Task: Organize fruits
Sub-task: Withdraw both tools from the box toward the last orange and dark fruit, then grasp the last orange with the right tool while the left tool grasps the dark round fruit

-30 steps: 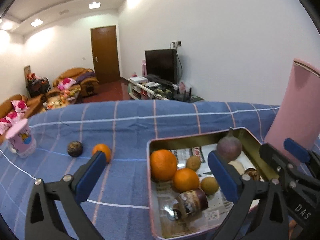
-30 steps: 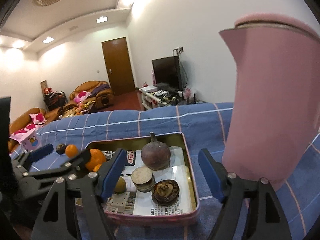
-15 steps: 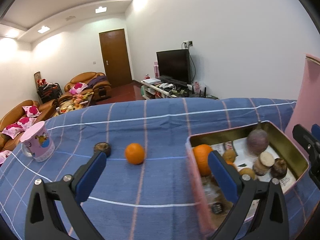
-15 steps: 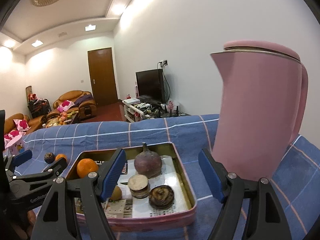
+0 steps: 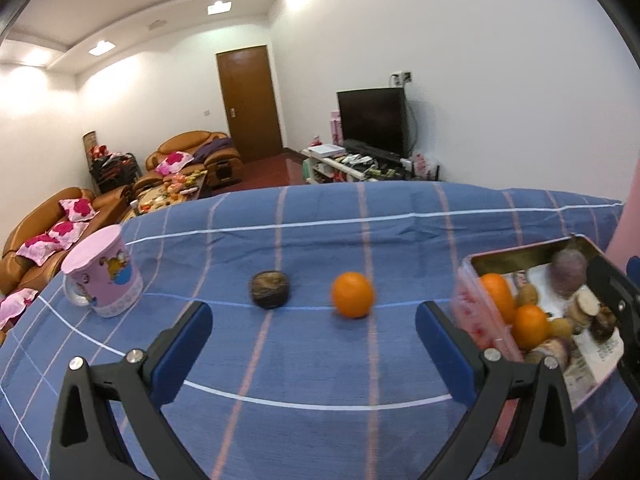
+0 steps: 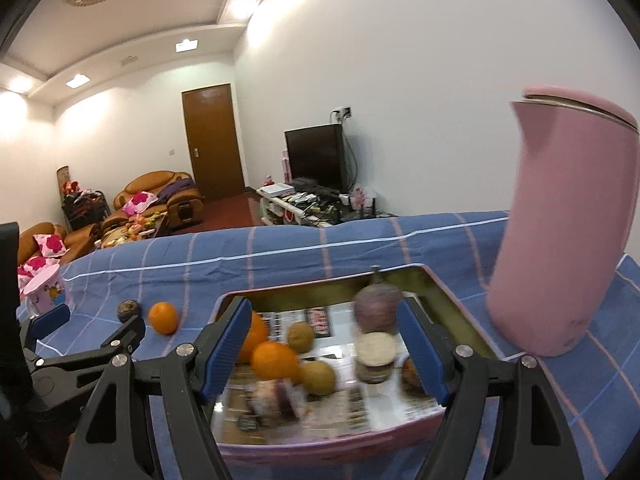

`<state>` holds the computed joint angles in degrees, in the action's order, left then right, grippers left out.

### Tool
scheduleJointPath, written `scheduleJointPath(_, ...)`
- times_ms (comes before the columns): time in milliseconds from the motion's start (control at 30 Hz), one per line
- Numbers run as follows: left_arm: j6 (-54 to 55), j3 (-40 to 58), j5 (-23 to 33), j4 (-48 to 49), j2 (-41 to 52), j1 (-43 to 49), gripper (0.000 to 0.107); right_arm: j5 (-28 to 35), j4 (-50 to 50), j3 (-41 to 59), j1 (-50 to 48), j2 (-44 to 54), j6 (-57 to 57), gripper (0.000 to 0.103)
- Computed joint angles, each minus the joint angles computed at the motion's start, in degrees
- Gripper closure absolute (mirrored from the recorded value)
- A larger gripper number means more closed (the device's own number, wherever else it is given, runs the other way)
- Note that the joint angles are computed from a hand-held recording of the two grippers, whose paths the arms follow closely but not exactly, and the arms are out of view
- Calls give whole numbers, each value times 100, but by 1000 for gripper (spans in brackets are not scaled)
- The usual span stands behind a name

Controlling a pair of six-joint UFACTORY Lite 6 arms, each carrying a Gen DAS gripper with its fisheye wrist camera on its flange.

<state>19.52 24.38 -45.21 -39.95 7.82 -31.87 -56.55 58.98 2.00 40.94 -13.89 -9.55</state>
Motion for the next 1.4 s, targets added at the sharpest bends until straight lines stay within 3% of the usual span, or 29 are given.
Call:
scheduleJointPath(367,-189,396,623,1386,383,2112,4,-92,185,1782,769,2050,-121,27)
scheduleJointPath(533,-464,759,946,1966,705,2822,4,284,71,2661,721,2737,-355,27)
scheduleJointPath(833,-277,1387,1365,1937,1185,3189,4,1372,33,4368,335,3925,-1166,27)
scheduleJointPath(1000,-277,1561,1550,2013,1361,3308,4,2422,637,5684,-57,4789,-2305,44)
scheduleJointPath(1133,-310,1587,1604,2107,1394,3318,4,3010,1081,6324,-329,5247,-2909,46)
scheduleJointPath(1267,-181,1623,1582,2075,1437,3204,4,3486,978,6544,-543,5422,-2931,67)
scheduleJointPath(1400,-44,1627,1594,2034,1426,3080,4,3571,402,6358,-597,5299,-2402,67)
